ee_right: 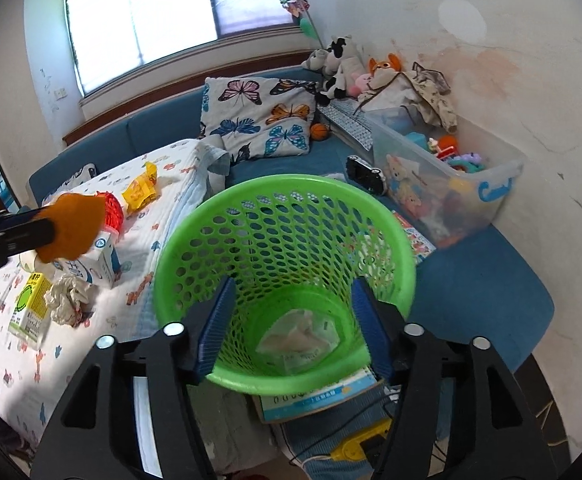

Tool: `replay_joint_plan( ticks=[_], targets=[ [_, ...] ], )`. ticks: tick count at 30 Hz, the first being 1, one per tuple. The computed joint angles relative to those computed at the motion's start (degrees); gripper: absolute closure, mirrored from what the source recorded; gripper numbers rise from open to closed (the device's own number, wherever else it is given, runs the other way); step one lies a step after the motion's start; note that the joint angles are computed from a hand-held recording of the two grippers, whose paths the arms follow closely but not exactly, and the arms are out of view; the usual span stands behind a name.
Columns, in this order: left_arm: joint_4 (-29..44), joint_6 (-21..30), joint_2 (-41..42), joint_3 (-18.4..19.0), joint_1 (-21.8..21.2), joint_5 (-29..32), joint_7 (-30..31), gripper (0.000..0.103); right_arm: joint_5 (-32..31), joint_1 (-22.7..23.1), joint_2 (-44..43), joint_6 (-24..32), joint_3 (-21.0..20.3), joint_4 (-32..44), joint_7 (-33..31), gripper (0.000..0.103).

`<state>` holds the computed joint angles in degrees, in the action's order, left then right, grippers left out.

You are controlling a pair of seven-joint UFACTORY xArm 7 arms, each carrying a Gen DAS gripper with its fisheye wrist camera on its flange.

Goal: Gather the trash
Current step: 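Carry the bag and peel over the green basket and open both tools, then return both tools to the table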

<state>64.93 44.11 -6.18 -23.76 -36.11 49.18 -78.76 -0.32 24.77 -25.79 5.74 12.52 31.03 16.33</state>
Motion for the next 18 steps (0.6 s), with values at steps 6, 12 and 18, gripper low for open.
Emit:
replay_joint_plan(
  ticks=[6, 12, 18],
  targets=[
    [5.92, -3.38, 8.33, 2.92, -1.23, -0.99, 2.59, 0.079, 1.55, 1.84, -3.69, 0.82, -2.36, -3.09, -0.95, 0.036],
    [9.49, -5.46, 13.19, 6.7, -4.26, -2.58, 4.66, 0.075, 3.04, 2.97, -5.04, 0.89, -3.49, -4.82, -1.56, 0.035],
    [9.85, -6.26, 13.73, 8.87, -6.47, -0.08, 2.01, 0.047, 4.31, 4.25, -5.1, 0.61, -4.14, -5.28, -2.16, 0.035]
  ],
)
